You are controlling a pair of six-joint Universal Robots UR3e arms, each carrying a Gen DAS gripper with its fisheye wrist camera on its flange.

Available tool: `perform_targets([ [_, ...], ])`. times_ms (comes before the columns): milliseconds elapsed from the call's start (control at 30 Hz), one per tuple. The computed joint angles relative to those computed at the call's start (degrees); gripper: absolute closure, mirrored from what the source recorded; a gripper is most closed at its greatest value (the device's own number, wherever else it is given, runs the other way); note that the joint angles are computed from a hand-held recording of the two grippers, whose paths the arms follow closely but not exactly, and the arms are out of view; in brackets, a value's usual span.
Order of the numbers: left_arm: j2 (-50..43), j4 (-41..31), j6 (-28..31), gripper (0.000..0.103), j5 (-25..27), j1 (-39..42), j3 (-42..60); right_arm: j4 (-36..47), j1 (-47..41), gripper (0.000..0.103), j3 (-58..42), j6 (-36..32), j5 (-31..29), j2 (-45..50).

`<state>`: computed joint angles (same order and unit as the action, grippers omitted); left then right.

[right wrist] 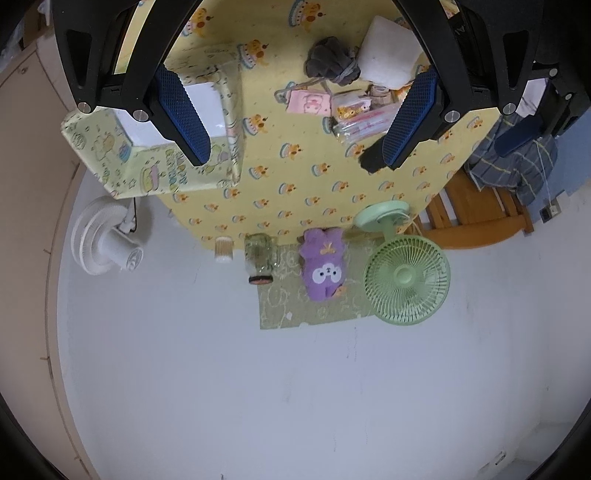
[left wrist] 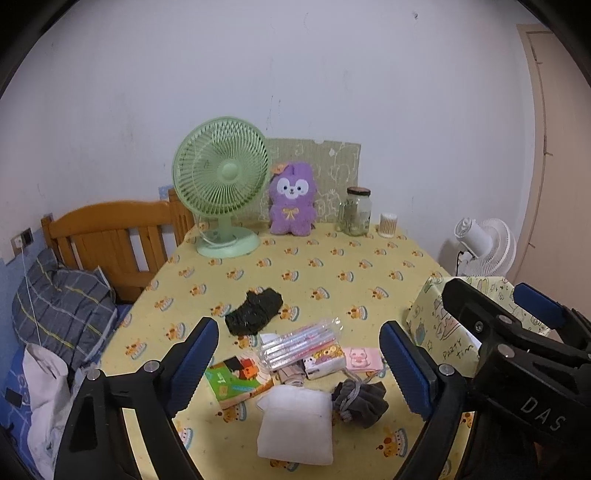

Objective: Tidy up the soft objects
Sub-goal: 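Grasp the white folded cloth with the left tool while the right tool grasps the grey knit hat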

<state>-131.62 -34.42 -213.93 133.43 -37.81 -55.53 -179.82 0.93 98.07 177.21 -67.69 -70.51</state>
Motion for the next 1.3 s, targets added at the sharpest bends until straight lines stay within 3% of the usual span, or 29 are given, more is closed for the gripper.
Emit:
perform_targets([
  [367,-0.1,3.9,-0.5,0.025,-3.5,1.6,-5.9,0.3,3.4,0.007,-3.3,-1.2,-1.4,6.9],
  [700,0.2,7.8,-0.9,0.025,-8.0,4.0,-11.9,2.3,6.4,0.010,-6.6,-2.3,-3.6,11.7],
  [1300,-3.9,6.0,-2.2,0.028,-17.1,6.8,-12.0,9.9,9.0,0.017,-12.7,-5.2,-7.4,20.0],
])
